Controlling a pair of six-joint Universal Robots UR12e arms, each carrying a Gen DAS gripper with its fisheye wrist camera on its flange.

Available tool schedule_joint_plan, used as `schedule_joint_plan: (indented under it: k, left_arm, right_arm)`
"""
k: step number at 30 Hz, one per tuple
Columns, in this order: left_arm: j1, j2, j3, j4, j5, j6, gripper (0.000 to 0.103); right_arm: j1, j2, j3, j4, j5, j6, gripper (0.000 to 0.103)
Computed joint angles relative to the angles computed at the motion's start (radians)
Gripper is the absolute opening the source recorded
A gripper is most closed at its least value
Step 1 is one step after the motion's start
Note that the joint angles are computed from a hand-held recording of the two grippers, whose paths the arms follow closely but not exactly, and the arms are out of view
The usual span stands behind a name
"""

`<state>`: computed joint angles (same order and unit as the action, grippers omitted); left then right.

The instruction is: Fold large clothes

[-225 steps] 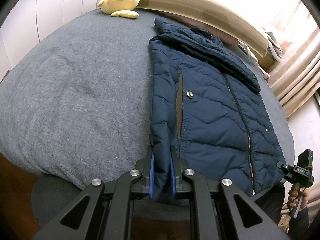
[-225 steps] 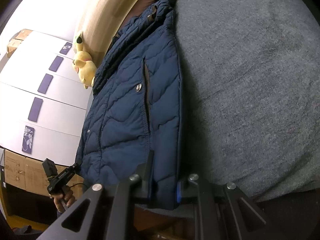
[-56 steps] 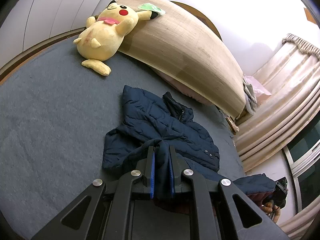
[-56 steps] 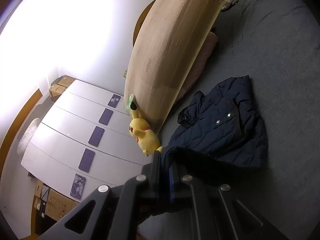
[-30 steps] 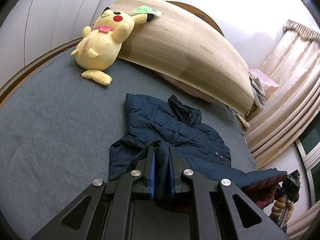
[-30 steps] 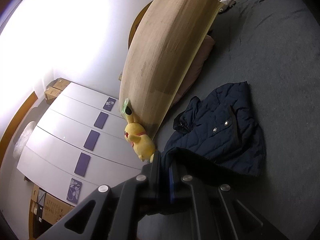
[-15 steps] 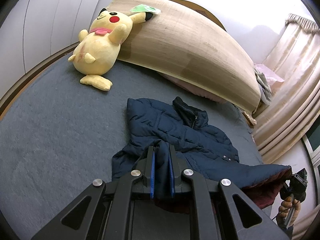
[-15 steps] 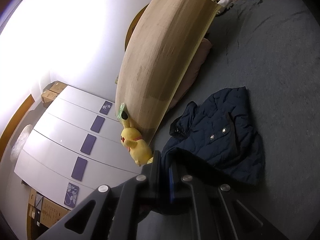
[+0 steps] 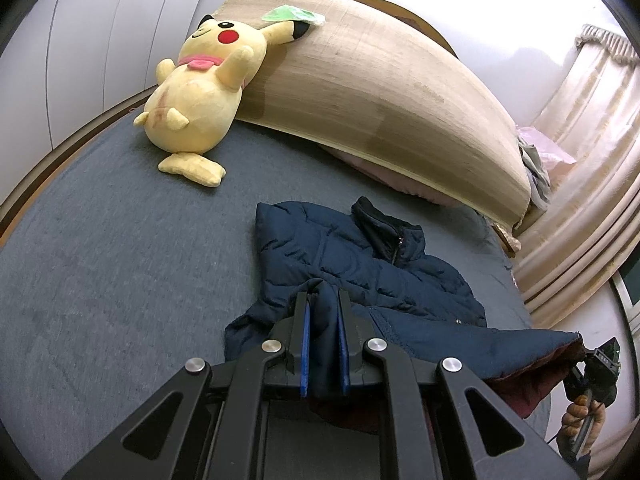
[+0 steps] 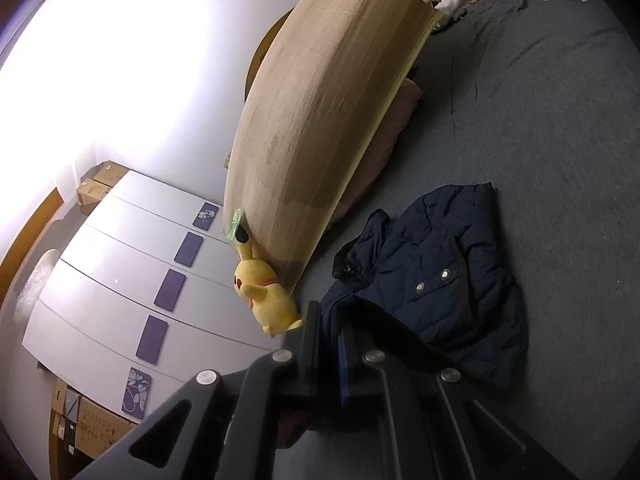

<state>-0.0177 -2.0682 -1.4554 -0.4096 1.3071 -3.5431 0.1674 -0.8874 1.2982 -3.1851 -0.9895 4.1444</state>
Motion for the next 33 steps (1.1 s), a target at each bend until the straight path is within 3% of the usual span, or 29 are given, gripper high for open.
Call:
schedule_joint_plan:
  k: [33]
  left_arm:
    - [-0.011,-0.09,0.12,-0.074,0.041,0.018,0.012]
  right_arm:
    - [-0.006,0.09,-0.149,0.137,-0.001,-0.028,0.008]
